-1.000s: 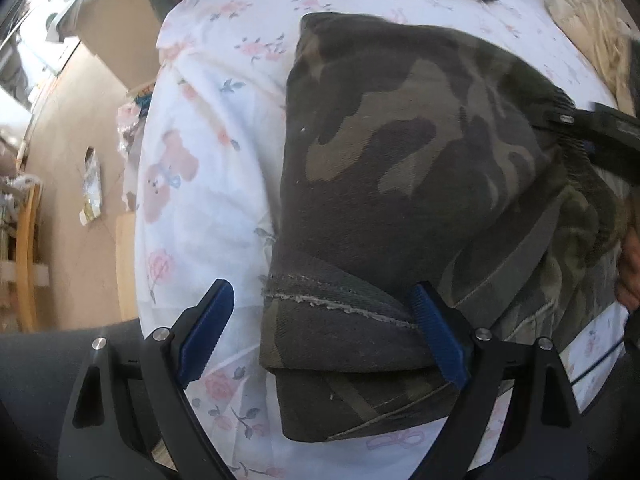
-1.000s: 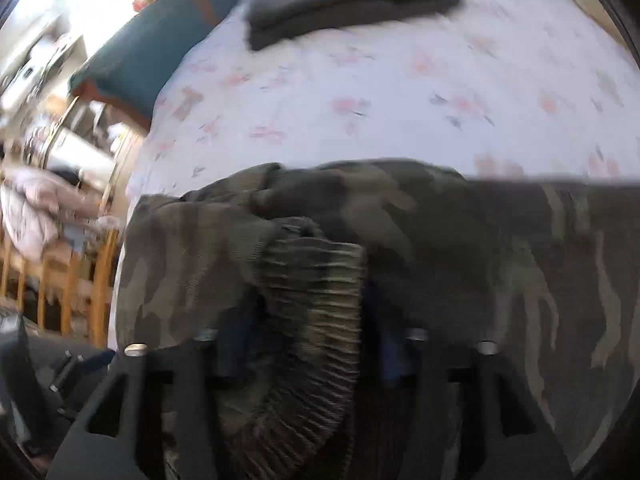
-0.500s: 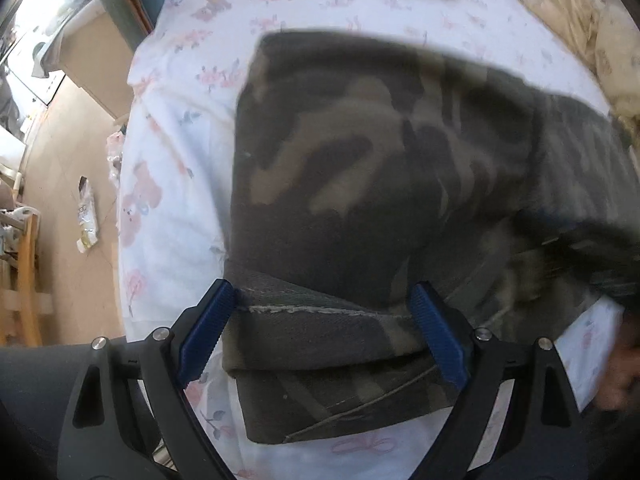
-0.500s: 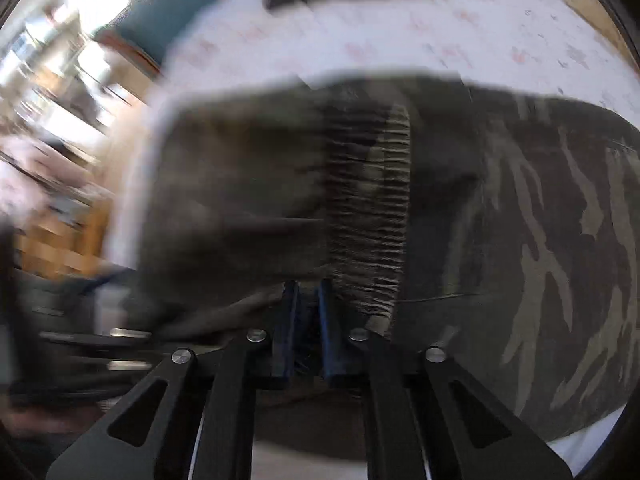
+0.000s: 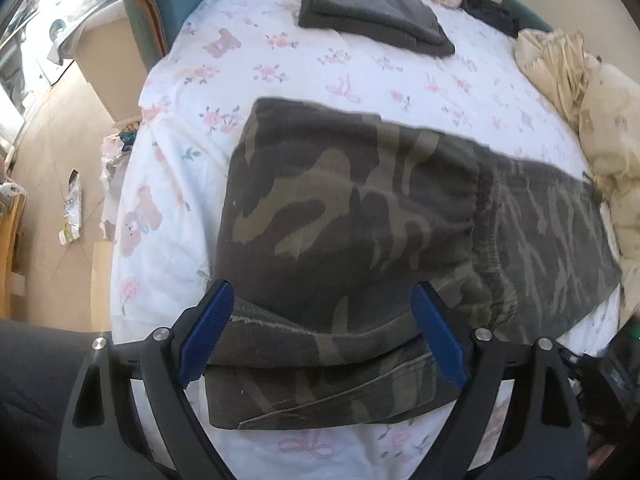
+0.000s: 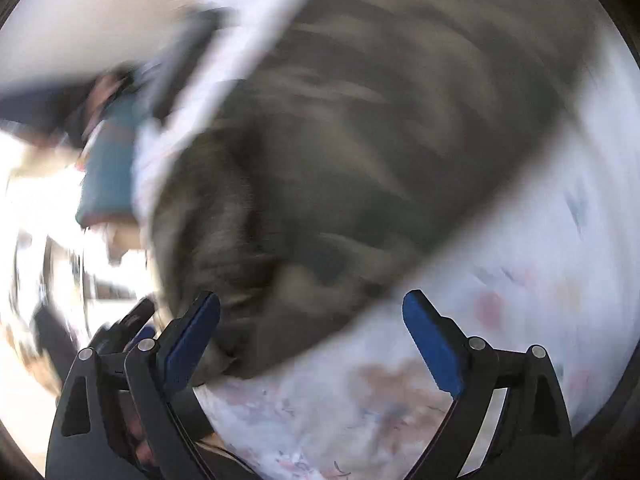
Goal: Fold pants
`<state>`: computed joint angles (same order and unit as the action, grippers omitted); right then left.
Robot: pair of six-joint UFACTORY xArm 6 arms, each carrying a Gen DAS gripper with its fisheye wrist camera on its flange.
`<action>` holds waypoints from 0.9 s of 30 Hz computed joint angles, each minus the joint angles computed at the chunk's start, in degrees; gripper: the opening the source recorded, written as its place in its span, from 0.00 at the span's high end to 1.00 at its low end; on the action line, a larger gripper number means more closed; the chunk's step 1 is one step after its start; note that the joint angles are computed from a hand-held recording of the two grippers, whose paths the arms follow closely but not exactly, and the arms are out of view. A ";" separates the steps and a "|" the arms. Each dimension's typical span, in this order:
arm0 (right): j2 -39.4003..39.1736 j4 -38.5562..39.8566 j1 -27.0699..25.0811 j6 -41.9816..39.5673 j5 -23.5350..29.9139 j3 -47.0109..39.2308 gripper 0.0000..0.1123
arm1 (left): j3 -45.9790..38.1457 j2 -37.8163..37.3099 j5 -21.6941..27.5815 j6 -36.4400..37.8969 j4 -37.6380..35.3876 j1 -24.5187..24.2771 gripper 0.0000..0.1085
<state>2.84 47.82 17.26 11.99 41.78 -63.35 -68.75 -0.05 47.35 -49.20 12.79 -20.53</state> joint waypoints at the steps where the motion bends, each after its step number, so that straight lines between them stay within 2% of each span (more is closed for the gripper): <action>1: -0.16 2.98 -1.00 2.49 -1.92 1.87 0.15 | -0.08 -0.16 -0.56 -0.53 -0.26 0.15 0.19; 4: 0.98 2.00 -2.38 6.61 -7.46 2.88 0.17 | 0.38 -1.03 -2.85 -2.53 -0.36 0.65 0.19; 6: 2.80 3.66 -4.66 6.12 -10.83 1.60 0.17 | 0.34 -1.16 -3.82 -3.68 0.47 0.80 0.19; 9: 6.36 -5.79 -9.04 14.81 -20.11 -1.56 0.17 | -0.07 -0.81 -3.49 -3.63 0.86 1.17 0.19; 10: 7.96 -10.11 -11.56 18.81 -21.57 -3.30 0.17 | -0.06 -0.87 -3.17 -3.48 1.00 1.38 0.19; 12: 10.17 -11.54 -14.48 22.04 -23.01 -5.69 0.15 | 0.90 -1.55 -2.45 -4.84 2.24 1.80 0.19; 14: 13.32 -13.94 -17.72 25.03 -20.79 -10.78 0.15 | 1.81 -2.08 -2.34 -5.45 2.18 2.26 0.19; 16: 16.13 -22.94 -20.54 28.22 -17.53 -16.50 0.17 | 2.45 -2.50 -1.91 -6.27 2.50 2.85 0.19; 18: 18.26 -30.05 -21.83 32.35 -16.48 -20.32 0.18 | 2.99 -2.90 -1.77 -7.57 4.05 3.18 0.19; 21: 22.78 -28.50 -24.88 30.31 -11.66 -27.57 0.25 | 2.82 -2.76 -1.55 -8.08 5.17 3.23 0.19; 22: 23.28 -28.80 -25.06 29.96 -11.63 -27.56 0.28 | 2.53 -2.50 -1.51 -8.16 5.41 3.19 0.19; 23: 24.71 -29.73 -25.97 28.90 -9.82 -29.91 0.35 | 2.05 -2.11 -1.36 -8.25 5.64 3.11 0.19; 25: 25.59 -31.06 -26.04 28.93 -8.30 -31.32 0.62 | 0.91 -1.11 -1.44 -7.79 5.80 2.95 0.19; 26: 25.47 -31.34 -26.19 28.54 -8.32 -31.12 0.88 | 0.26 -0.61 -1.26 -7.86 6.13 2.86 0.19; 27: 24.26 -31.64 -26.12 28.35 -10.73 -29.22 0.93 | -0.32 -0.17 -1.07 -7.90 6.17 2.83 0.19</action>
